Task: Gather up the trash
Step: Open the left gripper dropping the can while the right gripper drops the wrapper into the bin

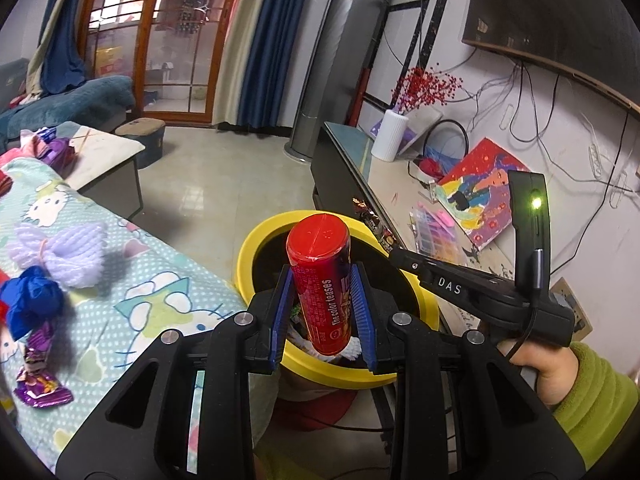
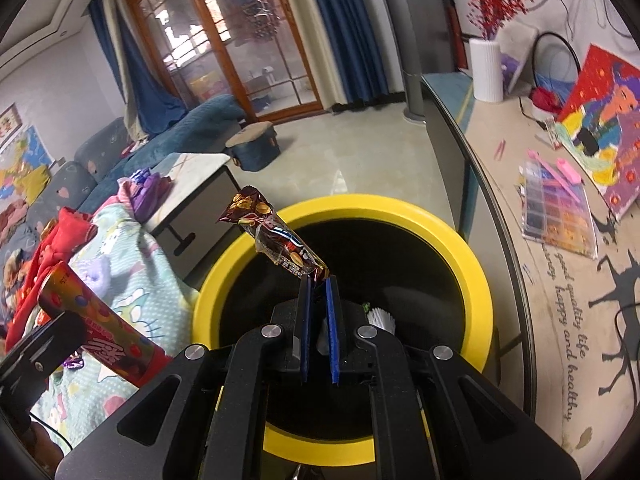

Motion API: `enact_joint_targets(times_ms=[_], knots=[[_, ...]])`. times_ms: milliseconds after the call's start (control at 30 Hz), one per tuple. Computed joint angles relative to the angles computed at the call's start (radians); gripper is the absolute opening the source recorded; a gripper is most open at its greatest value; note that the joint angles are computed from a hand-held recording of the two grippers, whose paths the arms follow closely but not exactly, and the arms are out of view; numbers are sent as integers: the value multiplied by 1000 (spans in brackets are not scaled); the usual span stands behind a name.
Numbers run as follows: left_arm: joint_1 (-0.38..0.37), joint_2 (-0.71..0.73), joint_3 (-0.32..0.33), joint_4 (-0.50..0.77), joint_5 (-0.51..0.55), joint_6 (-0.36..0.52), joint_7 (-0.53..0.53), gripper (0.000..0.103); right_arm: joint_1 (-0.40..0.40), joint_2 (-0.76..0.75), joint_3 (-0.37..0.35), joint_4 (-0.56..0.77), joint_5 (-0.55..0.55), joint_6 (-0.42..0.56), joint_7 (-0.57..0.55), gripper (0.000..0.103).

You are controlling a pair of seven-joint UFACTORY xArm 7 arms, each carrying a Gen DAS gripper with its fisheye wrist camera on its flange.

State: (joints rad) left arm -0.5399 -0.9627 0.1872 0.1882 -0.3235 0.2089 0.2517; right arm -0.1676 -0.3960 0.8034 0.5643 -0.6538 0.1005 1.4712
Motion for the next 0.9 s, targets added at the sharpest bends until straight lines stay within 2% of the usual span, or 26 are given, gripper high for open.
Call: enact_joint_targets(times_ms=[700, 767, 800, 833, 867, 900], knots=[[-118, 211, 35, 55, -32, -80, 18, 23, 49, 19, -87, -53, 22, -4, 34, 8], [-116, 215, 29, 55, -37, -84, 9, 28, 58, 17, -95, -56, 29, 2, 34, 13], [-119, 210, 32, 53, -39, -85, 9, 36, 59, 17, -97, -57, 31, 2, 36, 22], [-113, 205, 26, 49, -38, -87, 6, 44, 60, 15, -98, -57, 32, 5, 39, 26], [-106, 201, 19, 45, -36, -91, 0, 46, 60, 12, -97, -57, 32, 7, 42, 31], [-100, 195, 16, 42, -35, -91, -6, 50, 61, 9, -96, -57, 31, 13, 43, 32]])
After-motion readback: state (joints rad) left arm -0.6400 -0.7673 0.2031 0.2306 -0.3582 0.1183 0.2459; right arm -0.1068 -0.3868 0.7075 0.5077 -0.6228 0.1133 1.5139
